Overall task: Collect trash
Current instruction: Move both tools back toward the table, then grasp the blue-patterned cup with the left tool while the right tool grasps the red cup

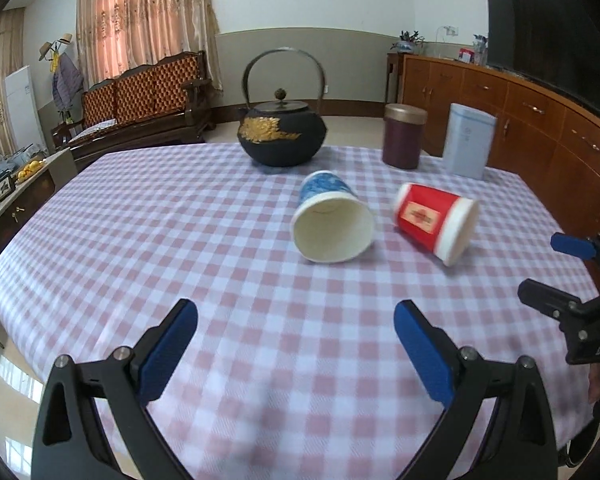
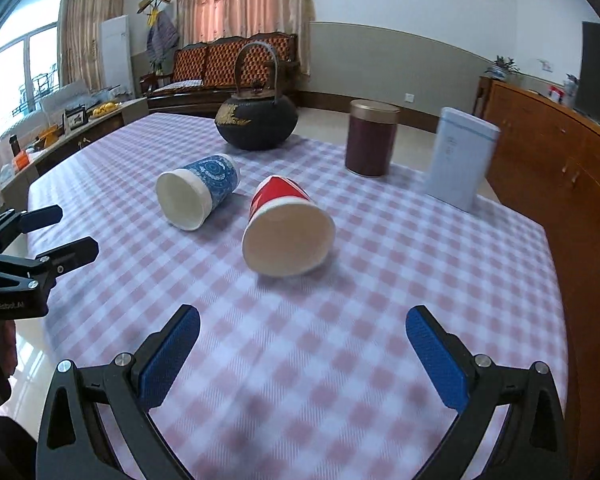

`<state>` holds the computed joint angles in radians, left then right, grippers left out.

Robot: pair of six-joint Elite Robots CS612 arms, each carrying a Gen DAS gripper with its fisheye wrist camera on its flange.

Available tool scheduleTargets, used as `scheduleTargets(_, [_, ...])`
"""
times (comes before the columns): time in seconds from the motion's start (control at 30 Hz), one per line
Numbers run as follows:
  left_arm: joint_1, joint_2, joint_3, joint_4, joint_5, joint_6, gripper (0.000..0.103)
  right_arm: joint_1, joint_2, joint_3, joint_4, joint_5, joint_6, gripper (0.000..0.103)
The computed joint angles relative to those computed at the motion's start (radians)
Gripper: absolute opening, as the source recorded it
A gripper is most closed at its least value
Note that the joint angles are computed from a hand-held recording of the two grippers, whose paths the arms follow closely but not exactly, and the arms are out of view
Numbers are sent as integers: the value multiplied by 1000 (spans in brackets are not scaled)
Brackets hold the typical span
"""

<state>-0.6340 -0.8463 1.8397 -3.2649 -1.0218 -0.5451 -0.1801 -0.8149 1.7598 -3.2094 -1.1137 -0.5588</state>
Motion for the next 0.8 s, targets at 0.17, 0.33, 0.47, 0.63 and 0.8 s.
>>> scheduleTargets(0.17, [25,8,-8,7,-12,-6,99,27,42,-80,55,6,-27,103])
scheduleTargets(0.33, [43,25,-40,23,-36,-3,99,52,80,-146,75,-24,-36,103])
scheduleTargets(0.47, [45,38,-63,26,-52,-2,99,52,93,-188,158,-1,-22,70])
scheduleTargets(0.63, [39,53,-95,36,-62,10,99,53,92,-183,117,-37,8,69])
scheduleTargets(0.8, [40,70,-145,73,-83,18,99,52,100,-197,96,-84,68,68])
